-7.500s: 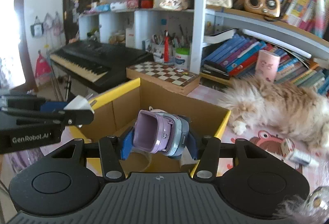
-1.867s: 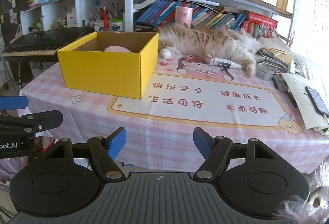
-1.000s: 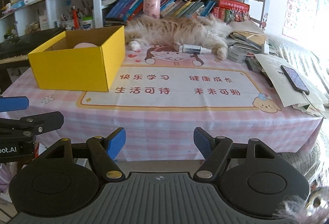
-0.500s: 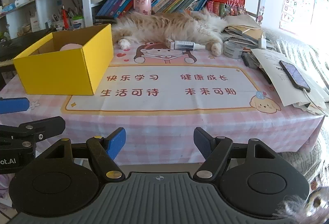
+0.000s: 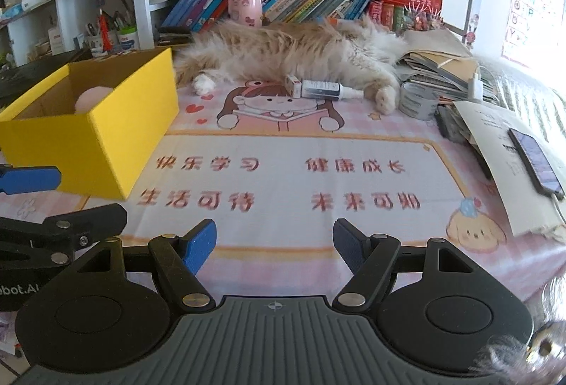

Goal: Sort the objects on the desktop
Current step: 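Move both open tools toward the white spray bottle and small white-red box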

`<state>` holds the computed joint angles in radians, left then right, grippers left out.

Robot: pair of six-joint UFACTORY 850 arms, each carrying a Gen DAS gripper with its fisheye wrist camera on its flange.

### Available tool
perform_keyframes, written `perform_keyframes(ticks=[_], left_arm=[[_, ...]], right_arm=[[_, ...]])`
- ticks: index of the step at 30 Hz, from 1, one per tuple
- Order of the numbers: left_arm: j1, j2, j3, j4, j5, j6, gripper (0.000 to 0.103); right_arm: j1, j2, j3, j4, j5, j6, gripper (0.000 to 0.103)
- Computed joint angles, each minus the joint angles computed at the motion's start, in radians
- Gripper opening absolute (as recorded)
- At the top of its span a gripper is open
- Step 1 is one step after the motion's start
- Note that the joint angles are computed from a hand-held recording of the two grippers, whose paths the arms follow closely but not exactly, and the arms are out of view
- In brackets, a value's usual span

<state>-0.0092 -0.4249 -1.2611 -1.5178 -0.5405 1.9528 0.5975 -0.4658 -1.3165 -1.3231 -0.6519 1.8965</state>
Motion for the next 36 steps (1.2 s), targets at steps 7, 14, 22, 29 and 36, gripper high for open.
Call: perform_keyframes(ticks=[7,14,22,29,36], left_arm=[[-0.074,-0.070,-0.104,0.046,0.069,-0.103,0.084],[-0.137,-0.130,-0.203,0.118,0.149,-0.243,0.084],[-0.191,-0.211,-0.329,0.319,0.258,-0.520,0.084],[-0.229,-0.303,-0.475,0.518,0.322,-0.757,0.084],[-0.255,-0.404,-0.626,0.951,0.327,-1.199,0.084]], right_arm=[[-0.092,-0.006,-0.014,-0.010,0.072,-0.046,0.071],[-0.184,-0.019,-0.040,0.007,0.164,-0.121,0.071],[-0.282,-0.060,-0.091,-0.022,0.294,-0.161,0.071],[-0.351,-0.106,-0.152,-0.076,0.378,-0.156,0.071],[-0.409,-0.179,-0.247,0.049,0.442,-0.341,0.071]])
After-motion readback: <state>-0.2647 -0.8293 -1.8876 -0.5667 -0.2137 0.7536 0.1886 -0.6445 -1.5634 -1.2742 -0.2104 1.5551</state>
